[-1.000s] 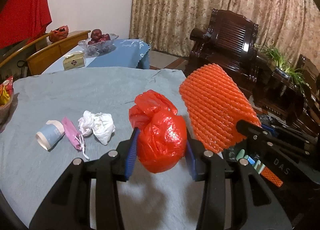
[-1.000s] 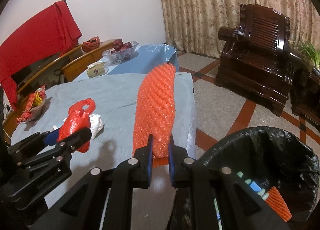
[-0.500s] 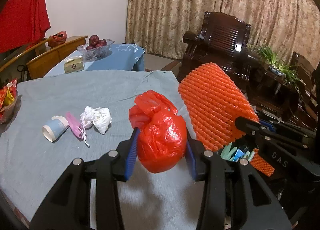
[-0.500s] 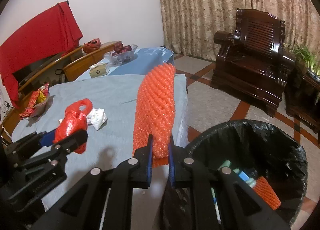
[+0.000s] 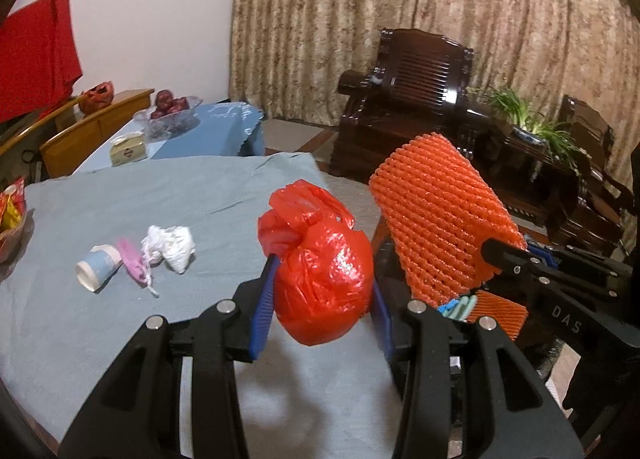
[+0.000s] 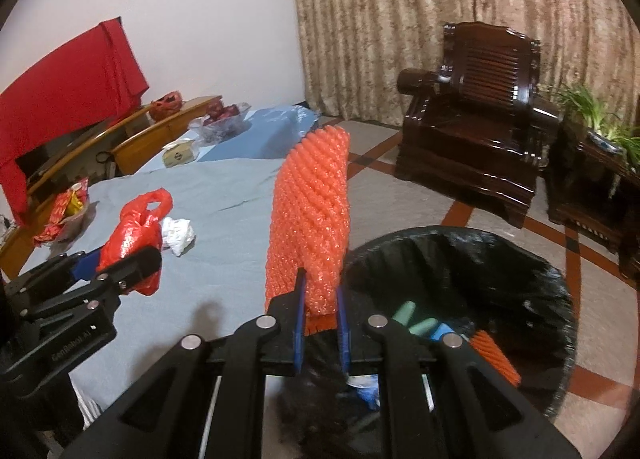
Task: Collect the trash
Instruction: 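Carry the red bag and orange net over the trash bin, then open both grippers to drop the red bag and orange net into the bin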
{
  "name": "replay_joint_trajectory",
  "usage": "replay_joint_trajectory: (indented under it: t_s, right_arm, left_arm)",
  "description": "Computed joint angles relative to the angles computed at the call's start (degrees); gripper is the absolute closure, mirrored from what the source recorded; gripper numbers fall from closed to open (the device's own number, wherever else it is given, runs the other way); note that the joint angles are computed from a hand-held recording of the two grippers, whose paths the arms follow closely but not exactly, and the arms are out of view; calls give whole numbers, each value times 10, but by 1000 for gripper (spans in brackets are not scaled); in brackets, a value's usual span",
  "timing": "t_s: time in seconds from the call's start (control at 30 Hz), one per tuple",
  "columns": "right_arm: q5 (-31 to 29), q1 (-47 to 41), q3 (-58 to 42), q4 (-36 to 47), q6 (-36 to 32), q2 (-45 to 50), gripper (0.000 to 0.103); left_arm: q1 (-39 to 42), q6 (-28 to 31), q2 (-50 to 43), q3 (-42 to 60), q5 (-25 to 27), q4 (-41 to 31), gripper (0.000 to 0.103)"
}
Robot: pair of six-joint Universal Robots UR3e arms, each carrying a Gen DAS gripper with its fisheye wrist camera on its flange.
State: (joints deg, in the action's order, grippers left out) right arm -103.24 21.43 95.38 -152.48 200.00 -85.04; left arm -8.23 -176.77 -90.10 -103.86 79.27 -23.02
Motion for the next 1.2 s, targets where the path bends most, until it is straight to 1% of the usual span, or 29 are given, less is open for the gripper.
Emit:
replay_joint_trajectory:
  t_s: [0.27, 0.57, 0.77, 0.87, 1.07, 1.2]
  right_arm:
    - [-13, -48, 103, 4, 6, -104, 90]
    - [-4, -132, 200, 23, -5, -210, 90]
    - [7, -179, 242, 30, -20, -245, 90]
    - [25, -211, 267, 29, -37, -265, 90]
    - [40, -240, 288, 20, -46, -264, 90]
    - [56, -265, 305, 16, -56, -266, 88]
  left_arm:
    - [-70, -4, -49, 44, 13, 12, 63]
    - [-139, 0, -154, 134, 11, 24, 63]
    - [-166, 4, -215, 187, 10, 26, 63]
    - [-178, 0, -251, 221, 12, 19, 63]
    - [-191, -7, -311, 285, 7, 0, 62]
    - [-195, -5, -344, 323, -7, -15, 61]
